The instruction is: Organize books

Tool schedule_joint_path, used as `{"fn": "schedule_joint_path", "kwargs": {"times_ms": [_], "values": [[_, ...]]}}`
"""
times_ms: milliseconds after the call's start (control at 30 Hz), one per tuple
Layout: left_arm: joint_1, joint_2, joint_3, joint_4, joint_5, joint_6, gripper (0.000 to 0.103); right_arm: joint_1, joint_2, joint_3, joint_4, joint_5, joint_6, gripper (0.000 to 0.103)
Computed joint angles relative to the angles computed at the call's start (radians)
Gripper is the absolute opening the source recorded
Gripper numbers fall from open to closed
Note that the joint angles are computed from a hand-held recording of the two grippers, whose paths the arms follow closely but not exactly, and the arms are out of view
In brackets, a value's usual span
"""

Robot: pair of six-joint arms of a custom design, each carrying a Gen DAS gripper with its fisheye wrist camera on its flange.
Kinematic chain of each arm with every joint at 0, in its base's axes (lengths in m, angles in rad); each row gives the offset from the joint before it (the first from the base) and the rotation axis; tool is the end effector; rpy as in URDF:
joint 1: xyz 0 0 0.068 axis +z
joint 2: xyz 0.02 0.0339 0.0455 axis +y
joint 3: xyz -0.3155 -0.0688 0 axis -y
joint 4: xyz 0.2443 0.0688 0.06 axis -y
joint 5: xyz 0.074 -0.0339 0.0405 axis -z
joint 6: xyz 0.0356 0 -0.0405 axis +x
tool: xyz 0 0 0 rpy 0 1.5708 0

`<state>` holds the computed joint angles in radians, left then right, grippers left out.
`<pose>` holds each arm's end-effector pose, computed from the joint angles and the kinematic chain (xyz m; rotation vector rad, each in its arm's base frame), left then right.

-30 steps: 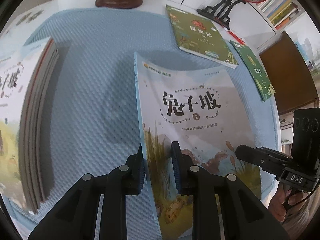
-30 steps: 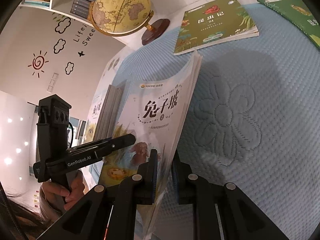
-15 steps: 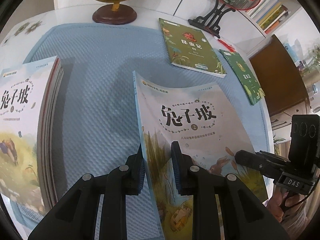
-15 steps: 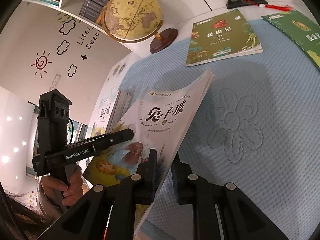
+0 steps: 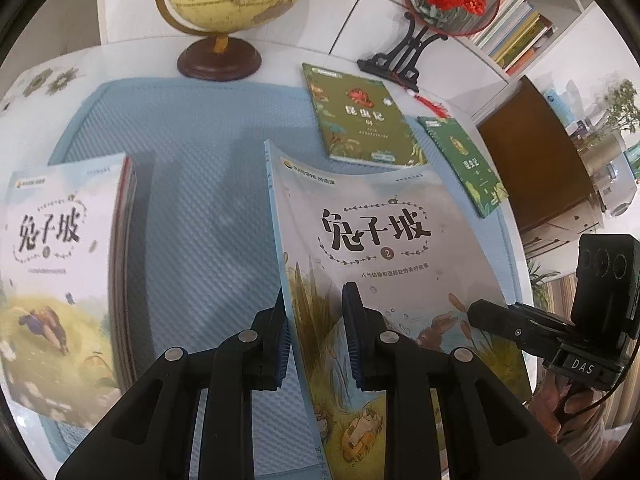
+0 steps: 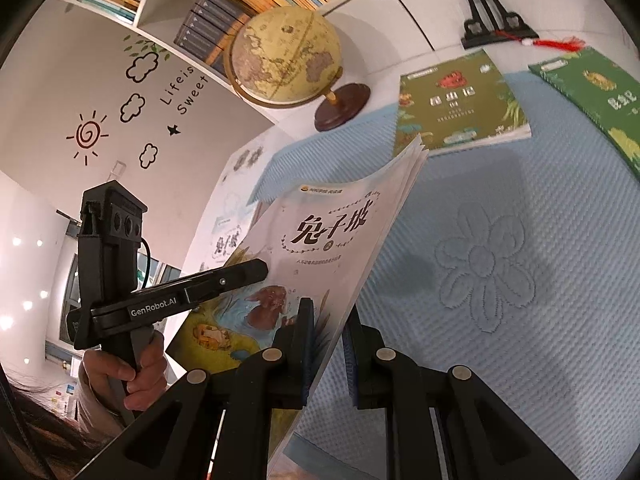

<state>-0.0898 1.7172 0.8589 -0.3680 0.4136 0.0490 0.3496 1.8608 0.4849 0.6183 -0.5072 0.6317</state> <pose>0.3046 -0.0418 0.1796 0.2908 2.7357 -0.5864 0.2691 0.1165 0.1155 0.0736 2.4613 1.0560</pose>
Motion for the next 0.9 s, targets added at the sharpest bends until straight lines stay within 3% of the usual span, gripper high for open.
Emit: {"fn": "schedule_joint_path", "kwargs": {"times_ms": [500,900], "values": [[0.188,-0.086,0.158,-0.248,0.09,0.147,0.021,0.111,-0.148,0.191,-0.259,0.091,0.024,0.014],[0.452,-0.056,0.288,-0.404,0.155,0.3,0.021,0.249,-0.03,0.456,-0.351,0.114,0.024,0.014]]}}
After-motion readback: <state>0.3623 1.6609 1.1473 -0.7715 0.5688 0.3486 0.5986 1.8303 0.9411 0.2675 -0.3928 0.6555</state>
